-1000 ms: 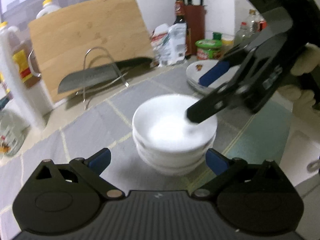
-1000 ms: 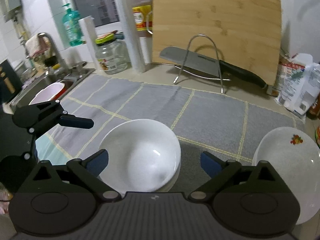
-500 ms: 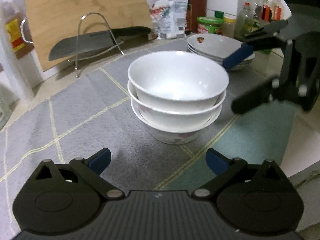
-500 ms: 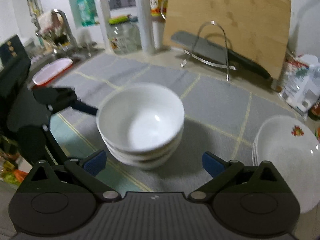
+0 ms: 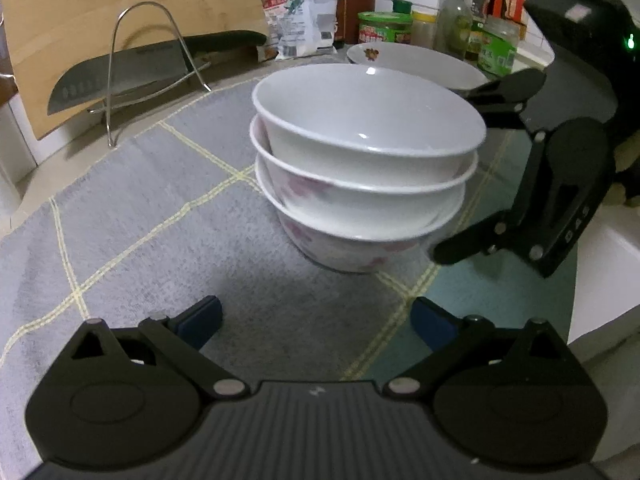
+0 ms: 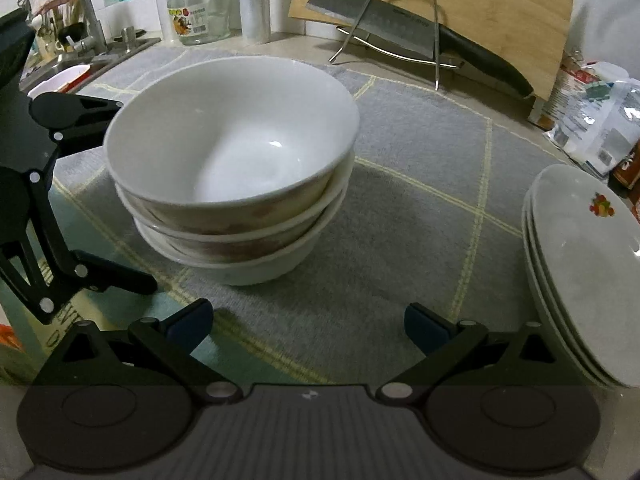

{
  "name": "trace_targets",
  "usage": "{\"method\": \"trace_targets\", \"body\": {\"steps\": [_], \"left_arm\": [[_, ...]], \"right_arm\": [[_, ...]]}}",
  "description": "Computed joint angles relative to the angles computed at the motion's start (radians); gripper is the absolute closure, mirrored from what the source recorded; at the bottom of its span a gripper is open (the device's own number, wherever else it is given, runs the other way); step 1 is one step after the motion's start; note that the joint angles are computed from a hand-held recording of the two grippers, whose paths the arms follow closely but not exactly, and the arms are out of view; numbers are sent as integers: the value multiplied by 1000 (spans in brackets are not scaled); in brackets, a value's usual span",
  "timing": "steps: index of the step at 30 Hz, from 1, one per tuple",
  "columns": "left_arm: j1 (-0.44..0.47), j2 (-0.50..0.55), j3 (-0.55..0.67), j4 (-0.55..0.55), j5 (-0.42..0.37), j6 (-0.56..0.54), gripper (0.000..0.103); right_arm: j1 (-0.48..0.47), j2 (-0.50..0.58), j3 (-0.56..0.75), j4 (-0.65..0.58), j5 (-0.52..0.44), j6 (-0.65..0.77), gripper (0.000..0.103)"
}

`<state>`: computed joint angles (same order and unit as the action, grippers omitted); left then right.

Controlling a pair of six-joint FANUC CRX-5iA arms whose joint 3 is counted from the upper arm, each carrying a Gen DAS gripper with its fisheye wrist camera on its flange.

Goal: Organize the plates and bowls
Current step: 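Grasp the rim of the three-bowl stack with the right gripper, then lift the bowl stack with the right gripper and carry it to the plate stack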

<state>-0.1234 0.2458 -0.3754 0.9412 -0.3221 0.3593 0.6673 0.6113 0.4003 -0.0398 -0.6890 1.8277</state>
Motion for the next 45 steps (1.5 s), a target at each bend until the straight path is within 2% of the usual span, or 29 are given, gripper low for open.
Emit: {"method": "trace_targets", "body": {"steps": [2,7,13,16,19,23,30,39,45], "left_arm": [[-4,3,-1,14,9,-11,3],[-10,17,31,-61,24,85,7],[-19,19,61,-108,16,88,9],[-20,22,70,-94,-3,51,15],[-21,18,76,-101,-14,23,16],[-15,26,95,-121,-35,39,16],[-9,40,125,-151,-63,50,18],[-13,31,113,-130,-61,-18,22],[-16,25,108,-135,-55,-18,22]], "right_arm": [[-7,16,30,-36,-8,53,0],[-31,65,144,-125,-99,222,0],[-68,141,338,-243,-298,455,1],[-81,185,439,-276,-398,538,3],[-87,240,556,-295,-505,596,7],[-91,299,675,-307,-603,658,10],[-101,405,882,-331,-757,676,17],[-105,394,864,-339,-755,702,20],[-101,371,822,-329,-728,705,20]]}}
